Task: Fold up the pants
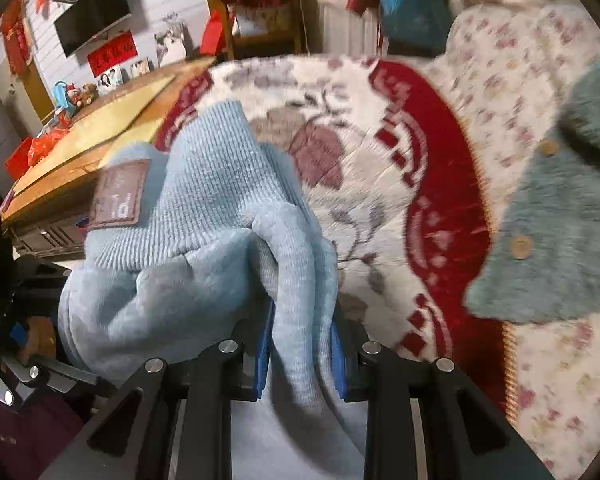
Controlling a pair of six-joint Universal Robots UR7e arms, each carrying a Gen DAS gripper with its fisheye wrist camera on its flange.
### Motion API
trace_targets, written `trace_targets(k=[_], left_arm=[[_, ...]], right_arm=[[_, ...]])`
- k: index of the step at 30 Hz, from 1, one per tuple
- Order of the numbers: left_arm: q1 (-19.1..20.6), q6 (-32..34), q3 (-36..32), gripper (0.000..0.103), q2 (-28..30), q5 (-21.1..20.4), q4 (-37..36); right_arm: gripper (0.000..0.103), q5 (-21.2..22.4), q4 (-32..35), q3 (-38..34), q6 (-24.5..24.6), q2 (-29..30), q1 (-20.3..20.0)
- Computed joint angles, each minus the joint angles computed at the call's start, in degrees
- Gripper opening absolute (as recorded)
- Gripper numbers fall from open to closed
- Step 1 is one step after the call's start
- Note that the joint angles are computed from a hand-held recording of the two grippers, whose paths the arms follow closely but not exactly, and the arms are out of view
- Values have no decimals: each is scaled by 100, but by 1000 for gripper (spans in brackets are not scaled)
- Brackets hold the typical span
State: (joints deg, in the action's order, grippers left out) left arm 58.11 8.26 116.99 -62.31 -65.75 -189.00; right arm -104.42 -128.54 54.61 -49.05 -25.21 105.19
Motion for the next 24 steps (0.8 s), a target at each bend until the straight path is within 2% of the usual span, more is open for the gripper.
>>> trace_targets(k=[4, 8, 10, 15, 18, 21, 24], left_arm=[[-282, 344, 74, 25, 128, -184, -25], [-486, 461, 136, 25, 307, -514, 116], [-591, 588, 136, 25, 524, -413, 26], [-558, 543, -45, 25, 956, -515, 347], [-541, 677, 57, 25, 860, -724, 393], [-570, 824, 297, 25, 500, -953, 552], [-545, 915, 501, 31, 40, -1163, 817]], right_arm=[[27, 164, -586, 894, -163, -670, -81], [27, 146, -930, 1621, -268, -1247, -191], [27, 162, -1071, 1928, -256, -1477, -269], [27, 250, -1510, 2668, -81, -1934, -549], [27, 147, -1638, 2972, 59, -2099, -678], [27, 286, -1732, 3193, 91, -2236, -833], [27, 164, -1969, 3416, 167, -2311, -980]])
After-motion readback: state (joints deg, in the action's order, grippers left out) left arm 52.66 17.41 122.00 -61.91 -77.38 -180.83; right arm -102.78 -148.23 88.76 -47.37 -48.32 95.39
